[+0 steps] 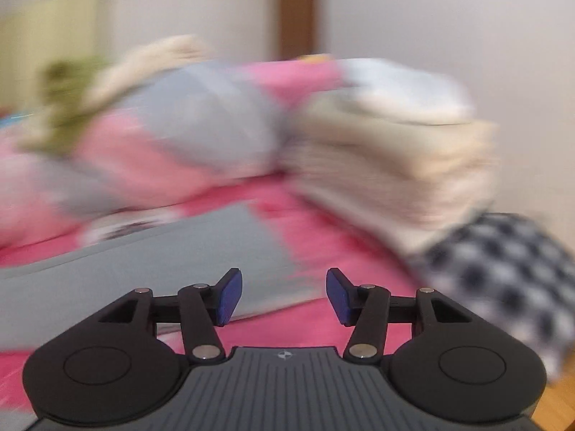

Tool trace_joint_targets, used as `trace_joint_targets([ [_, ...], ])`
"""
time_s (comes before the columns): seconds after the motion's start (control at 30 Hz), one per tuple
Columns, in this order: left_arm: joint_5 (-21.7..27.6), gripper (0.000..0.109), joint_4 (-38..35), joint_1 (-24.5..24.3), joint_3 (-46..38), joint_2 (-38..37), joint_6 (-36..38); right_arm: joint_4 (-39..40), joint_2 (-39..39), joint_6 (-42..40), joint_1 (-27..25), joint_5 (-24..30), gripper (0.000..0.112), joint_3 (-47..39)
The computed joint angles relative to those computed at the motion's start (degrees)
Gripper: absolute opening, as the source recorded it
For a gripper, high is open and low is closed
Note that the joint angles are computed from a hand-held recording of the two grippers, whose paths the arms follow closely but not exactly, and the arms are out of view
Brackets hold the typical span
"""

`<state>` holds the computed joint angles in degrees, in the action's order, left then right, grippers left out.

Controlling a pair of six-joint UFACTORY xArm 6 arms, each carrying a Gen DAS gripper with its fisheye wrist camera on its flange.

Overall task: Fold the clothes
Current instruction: 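Move the open right gripper back over the grey sweatpants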

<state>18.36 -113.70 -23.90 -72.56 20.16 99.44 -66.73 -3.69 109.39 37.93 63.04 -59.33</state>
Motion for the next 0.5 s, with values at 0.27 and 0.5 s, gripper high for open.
trace_joint_targets([
  [0.27,-4.4,0.061,8.2,-1.5,-0.8,-0.3,-8.8,4.1,11.9,-32.8,-4.2,-38.3,0.054,-6.9],
  [0.5,-8.5,0.062,10.2,-2.2,-2.7,0.4,-11.1,25.6,23.0,-59.2,-6.1,-51.5,0.054,-15.6],
])
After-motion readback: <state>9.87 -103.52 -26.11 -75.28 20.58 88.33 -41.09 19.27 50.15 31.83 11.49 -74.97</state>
